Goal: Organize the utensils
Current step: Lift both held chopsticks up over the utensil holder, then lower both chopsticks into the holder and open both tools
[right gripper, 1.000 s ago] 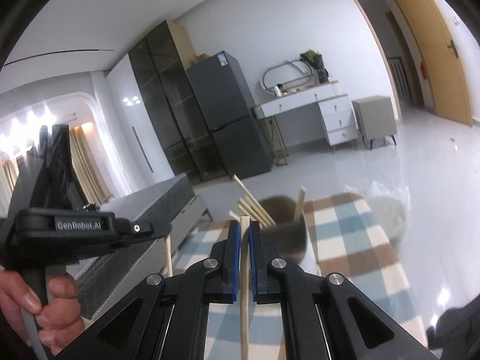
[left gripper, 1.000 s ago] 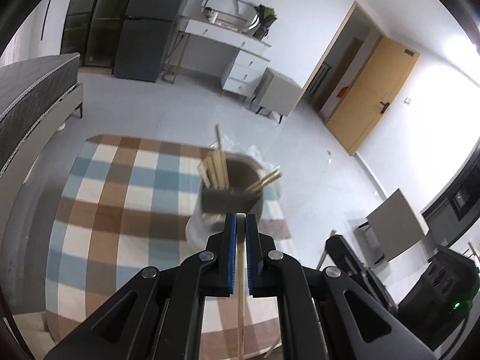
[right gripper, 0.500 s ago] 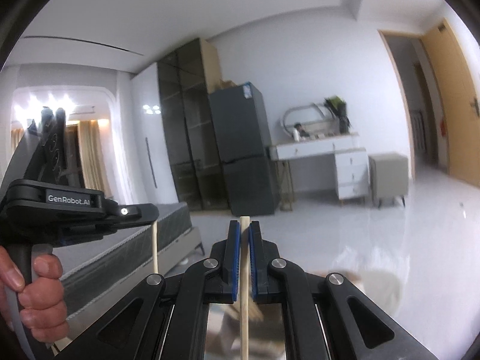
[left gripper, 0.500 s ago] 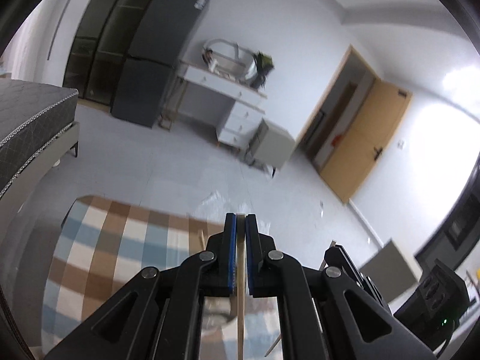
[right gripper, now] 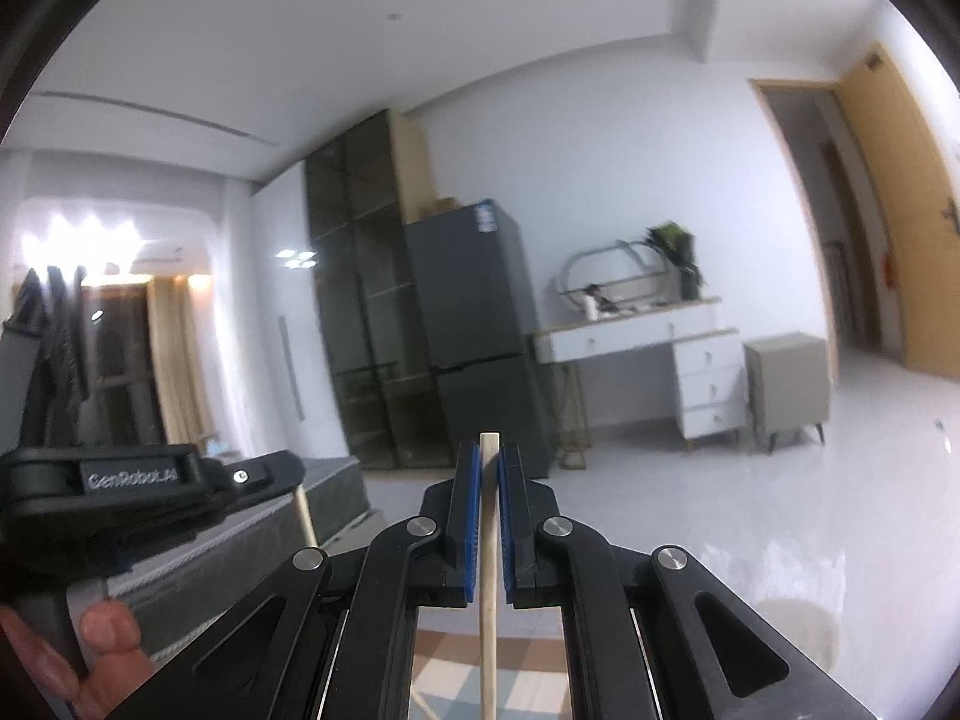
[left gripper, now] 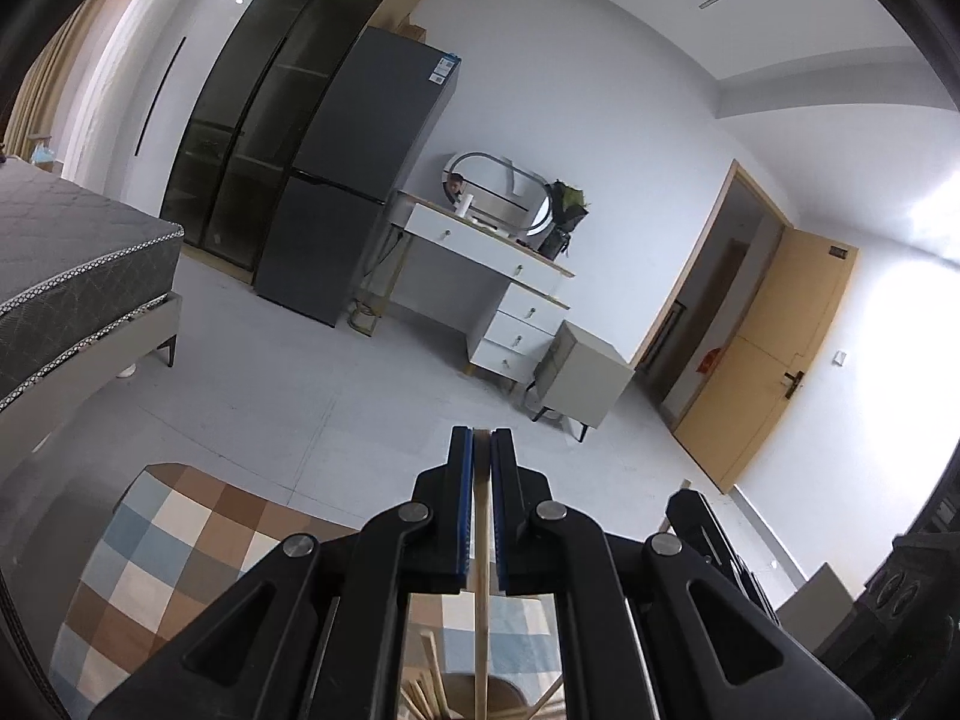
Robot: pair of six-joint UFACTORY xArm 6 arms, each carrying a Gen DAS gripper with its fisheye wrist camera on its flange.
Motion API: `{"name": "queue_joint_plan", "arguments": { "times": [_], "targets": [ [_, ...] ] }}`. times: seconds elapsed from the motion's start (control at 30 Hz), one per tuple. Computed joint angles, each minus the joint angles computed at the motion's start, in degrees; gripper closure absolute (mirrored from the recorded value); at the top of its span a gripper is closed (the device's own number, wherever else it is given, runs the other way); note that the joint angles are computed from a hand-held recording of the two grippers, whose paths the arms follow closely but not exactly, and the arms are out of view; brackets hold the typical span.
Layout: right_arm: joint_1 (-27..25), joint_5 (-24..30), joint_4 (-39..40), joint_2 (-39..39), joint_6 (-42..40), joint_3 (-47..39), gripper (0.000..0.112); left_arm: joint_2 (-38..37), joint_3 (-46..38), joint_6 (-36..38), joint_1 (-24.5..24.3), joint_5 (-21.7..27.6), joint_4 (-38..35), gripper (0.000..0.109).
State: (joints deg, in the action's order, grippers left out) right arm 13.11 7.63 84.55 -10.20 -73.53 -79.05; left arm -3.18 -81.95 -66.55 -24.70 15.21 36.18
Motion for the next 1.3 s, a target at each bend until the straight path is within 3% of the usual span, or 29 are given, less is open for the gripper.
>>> {"name": "queue_joint_plan", "arguments": {
  "times": [0.2,0.33,0.43,0.6,0.77,1.0,1.3],
  "targets": [
    [0.87,-7.92,16.00,2.67,-10.60,-1.87,0.107,1.96,0.00,-5.39,0.60,0.18,3.89,0.107],
    [0.00,-8.63,21.65,4.32,-14.84,-3.47,0.107,2.89,-0.28,-5.79,0.36,0.57,4.82,0.107],
    [-0.17,-9.12,30.72,4.81,-25.04,-5.09,0.107,2.77,-0.20,-7.32,0.02,0.88,6.89,0.107],
    [0.25,-8.59,31.44,3.53,-28.35,-3.07,0.107,2.66,0.47,-3.73,-0.89,-0.31,6.20,0.107],
    [0.22,-8.20,23.81,0.39,-21.33,1.73,0.107,0.99,2.24,-0.80,-1.81,-0.50,5.93,0.107],
    [-0.56,-5.58,1.19,-4.77,-0.73,10.19,0.107,-0.82,3.37,9.94,-2.90,1.18,-4.43,0.107],
    [-3.79,4.47,-16.01,-9.79,13.26,16.07,0.109,-3.26,5.66,25.20,-5.66,4.99,-15.17,0.107]
  ]
}}
